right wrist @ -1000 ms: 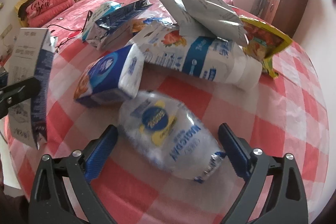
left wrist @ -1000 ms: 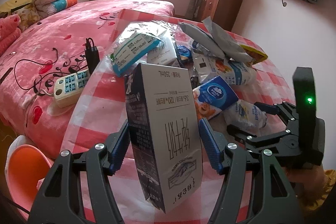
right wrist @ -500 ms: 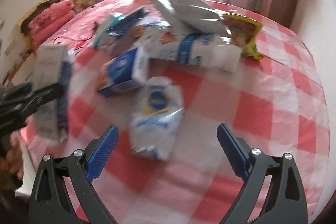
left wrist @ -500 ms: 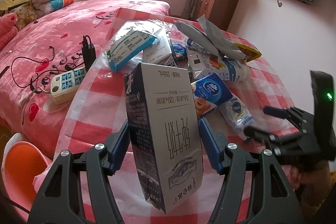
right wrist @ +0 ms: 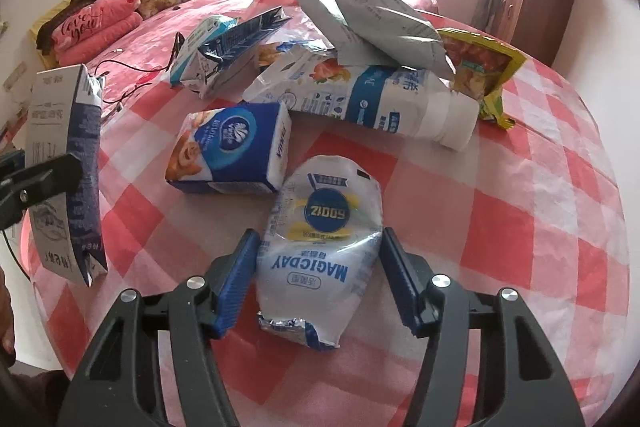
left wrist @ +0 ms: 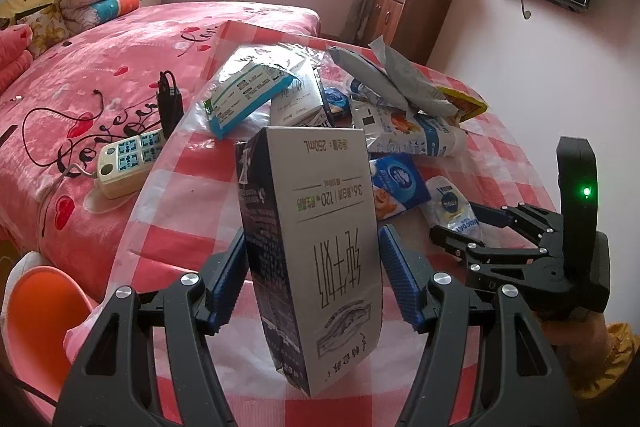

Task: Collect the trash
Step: 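Grasp the white MAGICDAY bag with the right tool while the left tool holds the carton, then carry both items to the orange bucket and open both tools over it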

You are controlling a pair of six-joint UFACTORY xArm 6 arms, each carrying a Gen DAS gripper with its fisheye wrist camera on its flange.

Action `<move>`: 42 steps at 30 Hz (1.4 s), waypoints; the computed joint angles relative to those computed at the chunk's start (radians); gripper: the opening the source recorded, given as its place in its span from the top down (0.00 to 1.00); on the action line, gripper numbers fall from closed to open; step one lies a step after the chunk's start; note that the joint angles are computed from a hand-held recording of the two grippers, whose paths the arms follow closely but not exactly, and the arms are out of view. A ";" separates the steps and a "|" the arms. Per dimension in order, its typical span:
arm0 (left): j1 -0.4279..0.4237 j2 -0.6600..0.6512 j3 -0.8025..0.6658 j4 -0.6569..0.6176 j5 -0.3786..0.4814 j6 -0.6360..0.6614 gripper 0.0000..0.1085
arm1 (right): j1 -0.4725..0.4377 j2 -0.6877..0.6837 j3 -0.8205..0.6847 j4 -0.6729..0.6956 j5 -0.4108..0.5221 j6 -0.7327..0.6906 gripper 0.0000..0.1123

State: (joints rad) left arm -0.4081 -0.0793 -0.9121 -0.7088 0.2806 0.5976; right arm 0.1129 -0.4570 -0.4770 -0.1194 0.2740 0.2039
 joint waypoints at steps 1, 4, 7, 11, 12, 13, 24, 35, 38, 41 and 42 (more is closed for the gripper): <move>0.002 -0.004 0.003 -0.010 0.003 0.009 0.40 | 0.002 -0.013 0.012 -0.006 -0.002 0.012 0.45; 0.008 -0.019 0.014 -0.054 0.009 0.048 0.40 | 0.001 -0.053 0.042 0.004 -0.012 0.024 0.45; 0.013 -0.035 0.026 -0.096 0.016 0.086 0.40 | -0.002 -0.093 0.066 0.001 -0.006 0.049 0.45; 0.021 -0.054 0.040 -0.135 0.025 0.123 0.40 | 0.010 -0.149 0.079 0.077 0.009 0.029 0.45; 0.025 -0.060 0.045 -0.142 0.027 0.129 0.40 | 0.015 -0.164 0.080 0.097 0.012 0.016 0.45; 0.029 -0.067 0.049 -0.153 0.028 0.138 0.40 | 0.022 -0.167 0.074 0.106 0.012 0.012 0.45; 0.155 -0.176 0.134 -0.188 -0.004 0.159 0.40 | 0.272 -0.002 -0.156 0.559 0.028 -0.355 0.45; 0.409 -0.160 0.196 -0.151 -0.068 0.052 0.43 | 0.516 0.399 -0.552 0.829 0.091 -0.709 0.45; 0.455 -0.112 0.192 -0.117 -0.068 0.006 0.46 | 0.551 0.511 -0.645 0.811 0.110 -0.723 0.45; 0.493 -0.074 0.196 -0.098 -0.083 -0.029 0.46 | 0.559 0.586 -0.707 0.811 0.146 -0.727 0.45; 0.501 -0.073 0.201 -0.090 -0.089 -0.038 0.46 | 0.563 0.608 -0.724 0.795 0.153 -0.720 0.45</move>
State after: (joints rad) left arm 0.0930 -0.1519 -0.7113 -0.7984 0.1914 0.5599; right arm 0.6761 0.1506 -1.2008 0.6757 0.4273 -0.5159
